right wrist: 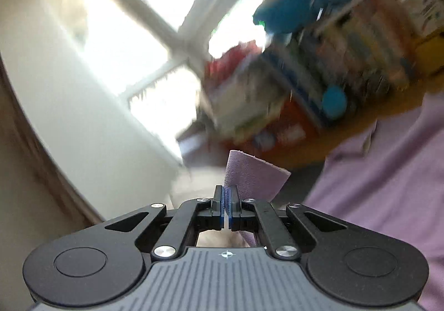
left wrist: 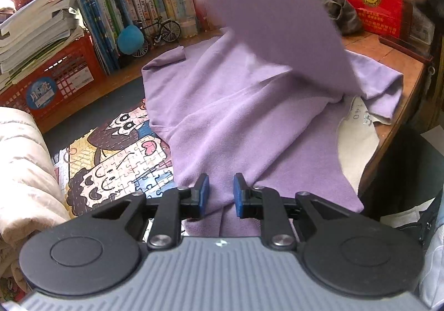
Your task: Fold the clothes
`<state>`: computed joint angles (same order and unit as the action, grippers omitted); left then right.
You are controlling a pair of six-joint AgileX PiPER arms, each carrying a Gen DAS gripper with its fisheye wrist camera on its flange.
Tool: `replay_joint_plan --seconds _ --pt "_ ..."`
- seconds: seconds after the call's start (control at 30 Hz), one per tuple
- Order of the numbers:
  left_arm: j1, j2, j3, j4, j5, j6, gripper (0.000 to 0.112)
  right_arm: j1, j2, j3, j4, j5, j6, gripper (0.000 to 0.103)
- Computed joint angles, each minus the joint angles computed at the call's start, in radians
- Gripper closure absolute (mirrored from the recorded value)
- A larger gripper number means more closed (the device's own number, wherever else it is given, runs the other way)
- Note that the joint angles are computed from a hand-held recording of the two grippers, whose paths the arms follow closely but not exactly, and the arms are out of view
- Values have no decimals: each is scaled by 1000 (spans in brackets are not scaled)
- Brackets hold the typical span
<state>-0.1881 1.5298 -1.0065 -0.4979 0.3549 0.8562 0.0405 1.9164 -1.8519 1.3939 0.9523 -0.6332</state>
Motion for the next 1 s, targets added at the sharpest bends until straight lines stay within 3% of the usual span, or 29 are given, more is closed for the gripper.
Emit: replay_joint_plan --seconds 0.1,0.27,0.37,0.4,0.5,0.63,0.73,0.83,0.93,0.97,1.0 --pt "11 -3 13 -65 -8 58 89 -142 -82 43 40 -71 -10 99" --pt "14 -7 25 -108 -18 92 89 -364 -224 84 -46 -210 56 99" --pt "4 -7 21 -62 -23 42 87 -408 -255 73 -67 -223 53 98" --pt "-2 -7 19 -20 -29 -5 81 -410 -260 66 -72 -220 44 98" --pt "-6 -3 2 102 -29 -163 62 -317 -222 58 -70 -147 10 98" --pt "27 -2 -15 57 17 -156 60 -114 -141 97 -128 -47 0 98" --pt "7 -19 -8 191 11 -282 58 51 0 36 -199 44 47 98" --pt "-14 -34 -6 344 23 -430 57 187 91 58 -284 51 72 97" --pt "-29 -49 -7 453 37 -537 57 236 75 148 -309 -6 40 88" --pt "-34 -55 -6 476 38 -557 57 228 37 203 -292 -32 -5 65" --pt "-43 -63 -7 503 34 -579 57 205 -15 273 -254 -60 -75 31"
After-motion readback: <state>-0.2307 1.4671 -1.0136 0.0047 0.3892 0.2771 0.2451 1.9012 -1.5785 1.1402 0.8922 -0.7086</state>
